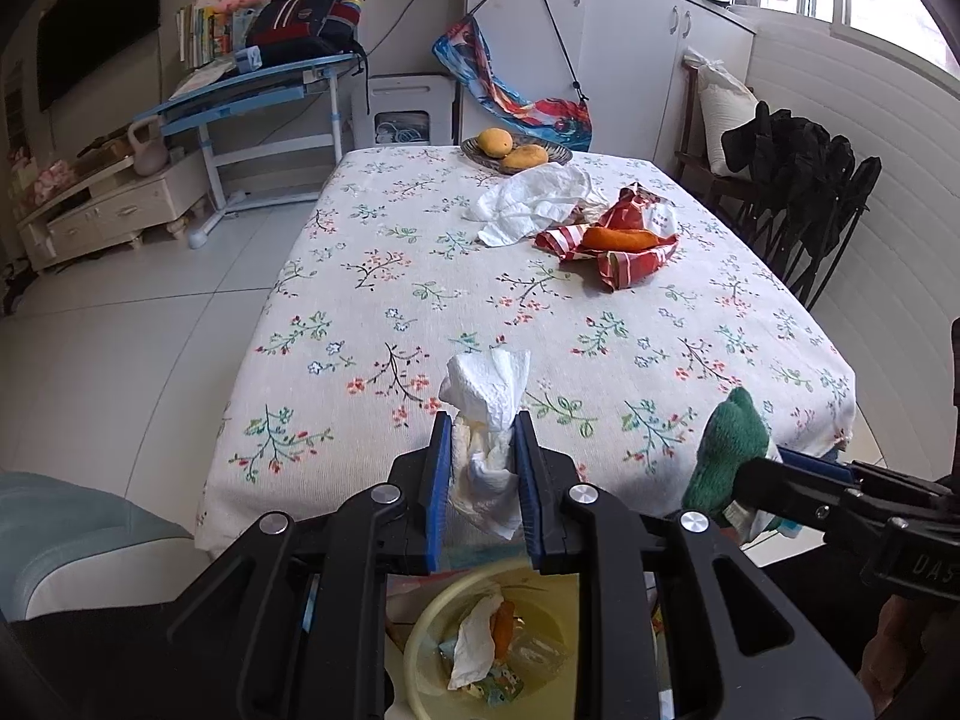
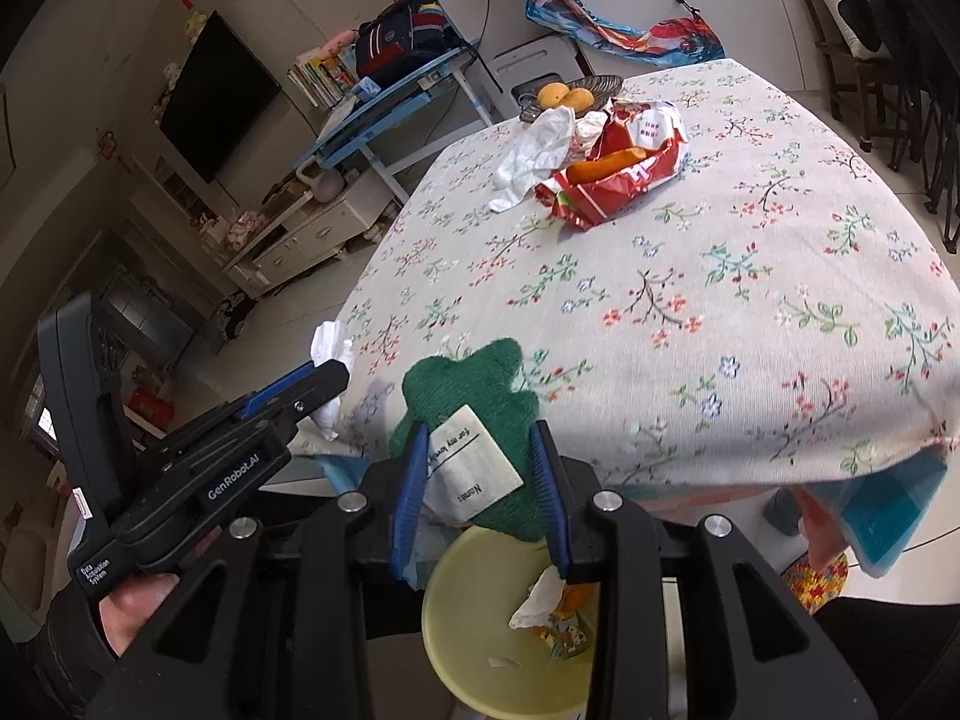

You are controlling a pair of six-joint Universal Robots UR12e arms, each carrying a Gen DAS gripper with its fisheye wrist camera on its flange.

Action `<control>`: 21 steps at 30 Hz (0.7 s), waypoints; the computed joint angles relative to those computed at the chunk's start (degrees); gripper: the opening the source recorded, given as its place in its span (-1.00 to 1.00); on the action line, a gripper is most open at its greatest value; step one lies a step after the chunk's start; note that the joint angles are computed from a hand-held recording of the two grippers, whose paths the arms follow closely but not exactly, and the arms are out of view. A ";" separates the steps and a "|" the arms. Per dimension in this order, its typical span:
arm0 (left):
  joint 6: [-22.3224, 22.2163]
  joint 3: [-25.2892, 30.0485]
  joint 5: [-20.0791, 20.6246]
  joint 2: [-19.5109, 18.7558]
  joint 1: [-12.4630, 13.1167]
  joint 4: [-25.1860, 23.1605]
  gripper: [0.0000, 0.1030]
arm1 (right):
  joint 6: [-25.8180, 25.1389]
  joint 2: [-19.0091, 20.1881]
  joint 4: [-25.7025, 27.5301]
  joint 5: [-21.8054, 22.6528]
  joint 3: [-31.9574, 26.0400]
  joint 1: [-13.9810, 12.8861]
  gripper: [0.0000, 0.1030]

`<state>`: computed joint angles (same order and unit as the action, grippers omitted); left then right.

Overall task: Collect trash
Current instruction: 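Open the right tool to drop the green item while the left tool releases the tissue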

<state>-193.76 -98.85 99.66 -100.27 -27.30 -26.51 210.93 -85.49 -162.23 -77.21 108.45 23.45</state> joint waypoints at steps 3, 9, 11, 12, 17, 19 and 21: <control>0.03 -0.74 -0.35 0.65 -0.06 0.19 -0.62 | -0.01 -0.39 0.21 0.18 0.42 0.36 -0.33; 0.04 -2.02 -0.72 1.80 -0.39 0.19 -0.62 | -0.34 -0.98 1.08 0.52 1.07 1.19 -0.32; 0.14 -2.53 -0.89 2.26 -0.48 0.15 -0.62 | -0.53 -1.14 1.50 0.75 1.21 1.49 -0.32; 0.14 -2.84 -1.09 2.55 -0.51 0.11 -0.62 | -0.56 -1.17 1.61 0.88 1.27 1.59 -0.32; 0.28 -4.11 -1.69 3.73 -0.67 -0.08 -0.62 | -0.95 -1.40 2.68 1.68 1.53 2.22 -0.31; 0.28 -4.51 -1.85 4.12 -0.74 -0.16 -0.62 | -1.30 -1.50 3.11 1.90 1.58 2.36 -0.31; 0.21 -4.98 -2.33 4.57 -0.73 -0.37 -0.62 | -1.52 -1.56 3.56 2.03 1.58 2.49 -0.31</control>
<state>-193.55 -103.83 97.33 -95.70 -28.02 -26.88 209.42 -87.05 -158.67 -75.17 110.03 25.94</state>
